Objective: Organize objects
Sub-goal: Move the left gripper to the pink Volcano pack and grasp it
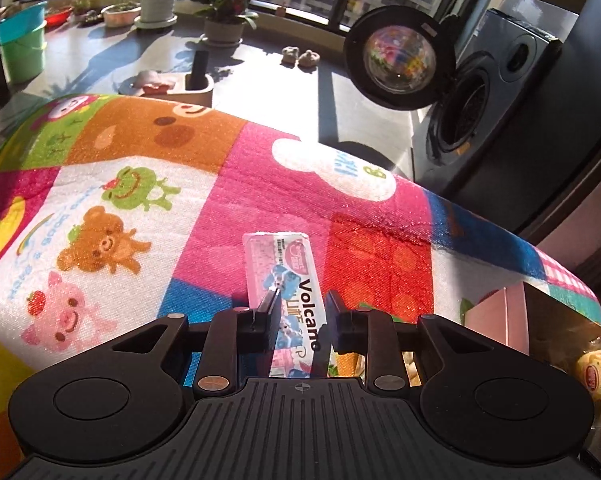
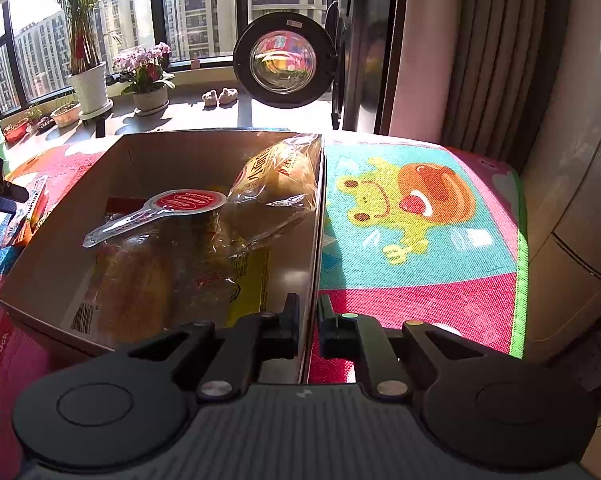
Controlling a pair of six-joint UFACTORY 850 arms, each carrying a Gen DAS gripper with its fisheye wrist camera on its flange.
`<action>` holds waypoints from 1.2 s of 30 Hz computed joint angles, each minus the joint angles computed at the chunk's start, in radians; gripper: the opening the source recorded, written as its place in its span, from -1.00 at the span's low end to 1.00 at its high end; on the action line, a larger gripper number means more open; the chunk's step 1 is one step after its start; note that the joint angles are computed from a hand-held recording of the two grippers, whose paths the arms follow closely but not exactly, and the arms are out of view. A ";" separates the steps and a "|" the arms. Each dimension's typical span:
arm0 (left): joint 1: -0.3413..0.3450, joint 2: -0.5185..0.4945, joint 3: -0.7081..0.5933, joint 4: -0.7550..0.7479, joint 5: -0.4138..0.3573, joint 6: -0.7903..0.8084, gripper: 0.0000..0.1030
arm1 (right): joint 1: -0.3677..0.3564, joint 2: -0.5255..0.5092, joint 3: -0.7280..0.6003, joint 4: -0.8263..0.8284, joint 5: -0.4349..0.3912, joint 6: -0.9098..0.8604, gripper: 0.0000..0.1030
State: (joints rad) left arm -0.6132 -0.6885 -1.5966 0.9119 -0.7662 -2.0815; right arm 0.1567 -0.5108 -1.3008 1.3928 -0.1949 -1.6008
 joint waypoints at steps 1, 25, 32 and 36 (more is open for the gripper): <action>-0.002 -0.015 -0.023 -0.006 -0.020 0.033 -0.46 | 0.000 0.000 0.000 0.000 0.000 0.000 -0.80; -0.011 0.062 0.155 0.129 0.041 -0.111 -0.42 | 0.001 0.008 0.014 0.064 0.003 -0.054 -0.79; -0.090 0.114 0.209 0.287 0.035 -0.091 -0.42 | 0.000 0.012 0.018 0.050 -0.001 -0.036 -0.77; -0.144 0.102 0.207 0.199 0.100 0.192 -0.42 | 0.000 0.010 0.013 0.022 -0.004 -0.010 -0.76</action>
